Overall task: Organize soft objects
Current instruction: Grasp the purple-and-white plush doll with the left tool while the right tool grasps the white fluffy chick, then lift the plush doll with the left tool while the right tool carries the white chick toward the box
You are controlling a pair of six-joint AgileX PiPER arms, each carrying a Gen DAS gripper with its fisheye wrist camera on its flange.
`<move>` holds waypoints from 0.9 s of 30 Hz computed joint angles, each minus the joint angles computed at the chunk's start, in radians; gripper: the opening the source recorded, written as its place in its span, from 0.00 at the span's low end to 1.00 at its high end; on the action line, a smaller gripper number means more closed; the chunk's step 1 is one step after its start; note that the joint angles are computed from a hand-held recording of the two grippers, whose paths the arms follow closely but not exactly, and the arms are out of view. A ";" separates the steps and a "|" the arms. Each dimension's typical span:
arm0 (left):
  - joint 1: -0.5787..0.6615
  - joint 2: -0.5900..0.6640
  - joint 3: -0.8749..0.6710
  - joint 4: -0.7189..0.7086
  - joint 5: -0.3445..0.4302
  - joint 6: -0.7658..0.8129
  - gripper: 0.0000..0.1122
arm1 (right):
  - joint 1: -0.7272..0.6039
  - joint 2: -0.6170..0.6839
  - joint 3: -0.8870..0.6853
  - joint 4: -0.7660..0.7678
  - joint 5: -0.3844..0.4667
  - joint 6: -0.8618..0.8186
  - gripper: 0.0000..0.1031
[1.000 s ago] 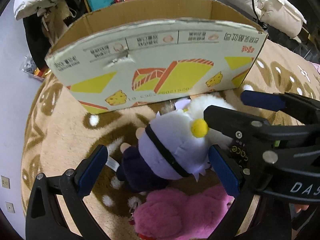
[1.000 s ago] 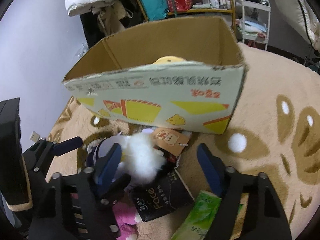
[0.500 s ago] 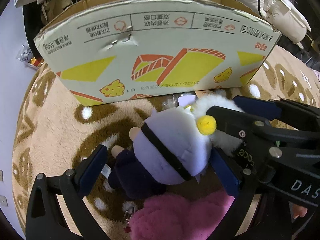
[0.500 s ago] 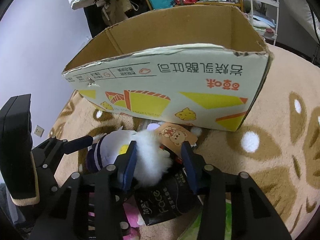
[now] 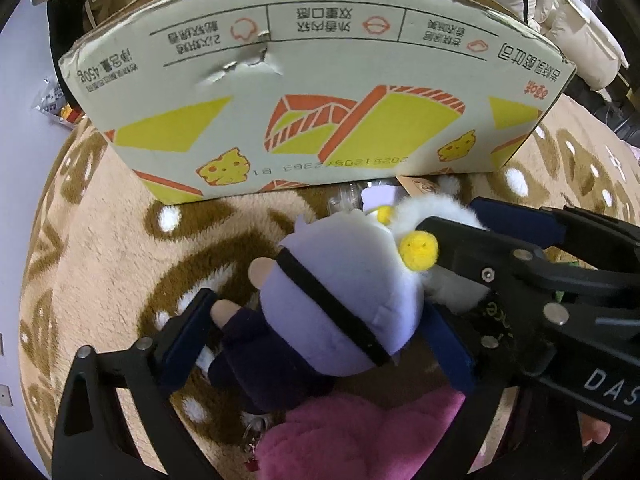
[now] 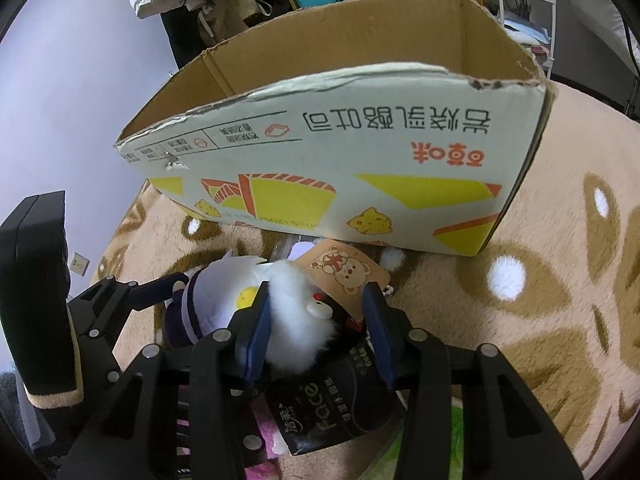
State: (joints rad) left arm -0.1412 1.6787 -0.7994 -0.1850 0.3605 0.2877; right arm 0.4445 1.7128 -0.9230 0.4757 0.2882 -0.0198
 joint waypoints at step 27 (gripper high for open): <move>0.140 -0.028 -0.034 -0.026 0.062 -0.023 0.74 | 0.025 -0.016 -0.019 -0.286 0.020 0.279 0.36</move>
